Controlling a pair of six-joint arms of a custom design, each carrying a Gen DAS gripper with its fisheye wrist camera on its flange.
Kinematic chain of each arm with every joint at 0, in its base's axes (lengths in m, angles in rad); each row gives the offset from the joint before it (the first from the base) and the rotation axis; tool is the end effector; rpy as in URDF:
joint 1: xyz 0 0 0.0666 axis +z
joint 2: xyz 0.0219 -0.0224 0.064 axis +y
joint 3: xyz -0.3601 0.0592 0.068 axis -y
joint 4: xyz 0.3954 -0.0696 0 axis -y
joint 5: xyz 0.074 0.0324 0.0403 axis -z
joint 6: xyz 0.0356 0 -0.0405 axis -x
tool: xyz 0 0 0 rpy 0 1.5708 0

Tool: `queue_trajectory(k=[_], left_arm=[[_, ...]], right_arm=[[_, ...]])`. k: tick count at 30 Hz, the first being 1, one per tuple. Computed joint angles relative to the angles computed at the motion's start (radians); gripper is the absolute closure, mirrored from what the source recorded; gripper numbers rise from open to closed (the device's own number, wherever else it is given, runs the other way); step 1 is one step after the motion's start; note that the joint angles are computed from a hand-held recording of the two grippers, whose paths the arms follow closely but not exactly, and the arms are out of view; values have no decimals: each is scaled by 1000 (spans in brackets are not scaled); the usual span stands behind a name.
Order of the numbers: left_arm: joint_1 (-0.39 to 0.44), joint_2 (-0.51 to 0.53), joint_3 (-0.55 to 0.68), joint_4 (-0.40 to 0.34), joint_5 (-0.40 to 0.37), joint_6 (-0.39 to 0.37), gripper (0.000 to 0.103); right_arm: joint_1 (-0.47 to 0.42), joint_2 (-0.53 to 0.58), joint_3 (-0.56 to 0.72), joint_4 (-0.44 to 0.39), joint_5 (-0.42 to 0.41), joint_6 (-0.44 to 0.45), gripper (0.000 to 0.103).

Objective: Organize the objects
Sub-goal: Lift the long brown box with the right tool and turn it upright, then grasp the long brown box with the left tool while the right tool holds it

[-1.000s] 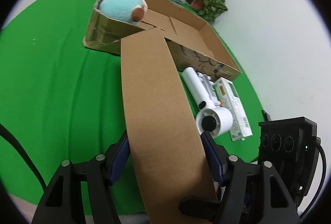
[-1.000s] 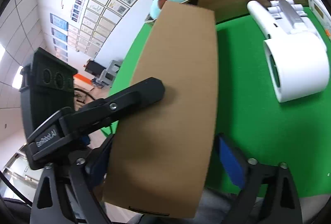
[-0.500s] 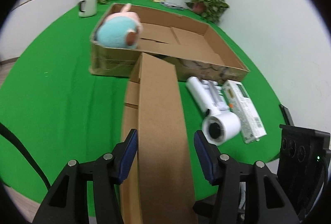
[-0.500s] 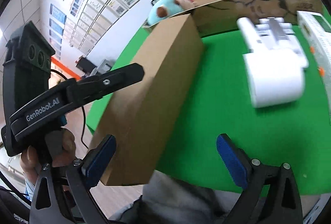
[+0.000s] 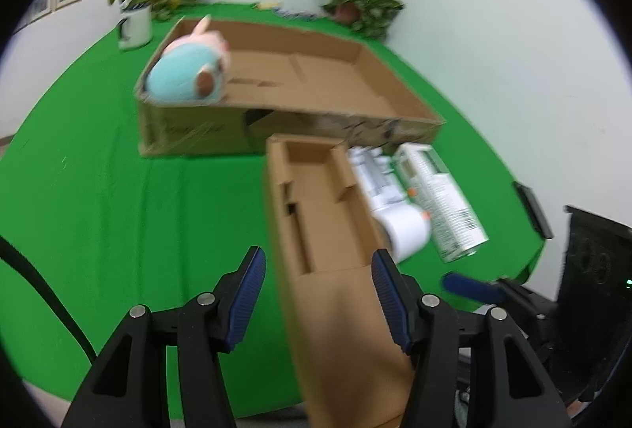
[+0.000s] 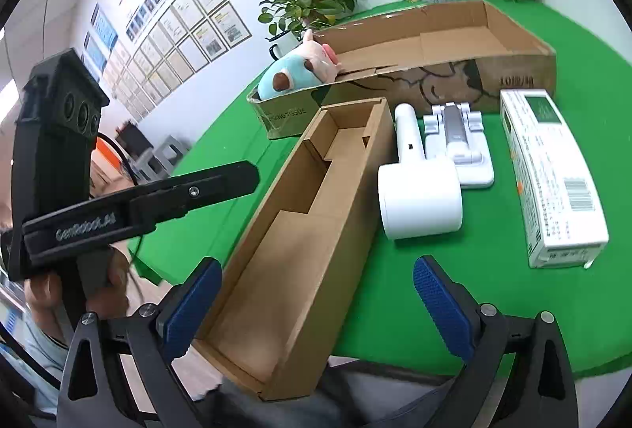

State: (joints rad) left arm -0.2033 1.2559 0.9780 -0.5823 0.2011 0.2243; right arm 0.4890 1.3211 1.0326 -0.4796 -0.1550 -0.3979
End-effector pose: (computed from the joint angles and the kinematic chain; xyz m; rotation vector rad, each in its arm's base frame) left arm 0.4158 -0.0934 0.3029 0.0661 2.4547 -0.4351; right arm 0.4004 0.2188 0.3078 -0.1891 2.4046 0.6081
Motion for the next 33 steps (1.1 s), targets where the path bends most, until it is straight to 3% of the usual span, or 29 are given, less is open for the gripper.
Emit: queue_trajectory(k=[2, 4, 5, 6, 7, 8, 9, 10, 11, 13, 19, 24, 28, 33], left_arm=[[13, 16, -8, -1, 17, 7, 48], [19, 35, -14, -2, 31, 14, 48], [22, 40, -17, -4, 40, 11, 53], [25, 44, -22, -7, 51, 7, 60], [25, 49, -26, -15, 57, 5, 77], [27, 48, -35, -17, 83, 7, 81], [23, 42, -46, -19, 93, 16, 84], [16, 28, -61, -17, 91, 23, 87], [-7, 2, -80, -20, 47, 29, 87], [-40, -30, -101, -35, -14, 34, 87], [-65, -40, -104, -50, -32, 88, 86], [-35, 5, -64, -46, -5, 83, 85], [-33, 24, -52, -23, -22, 81, 81], [-46, 15, -53, -27, -64, 90, 87]], right_arm=[[9, 20, 18, -30, 25, 10, 13], [21, 47, 35, -49, 48, 5, 30], [24, 65, 48, -58, 62, 9, 35], [33, 90, 69, -78, 89, 20, 49], [39, 99, 74, -80, 96, 31, 54], [46, 105, 77, -67, 102, 43, 58], [58, 115, 88, -67, 113, 66, 71], [74, 119, 99, -83, 155, 85, 74], [85, 125, 106, -88, 182, 98, 74], [86, 118, 102, -94, 155, 89, 75], [91, 133, 123, -109, 190, 79, 78], [59, 158, 141, -89, 131, 46, 79], [80, 168, 156, -98, 198, 49, 79], [102, 163, 155, -102, 266, 46, 85]])
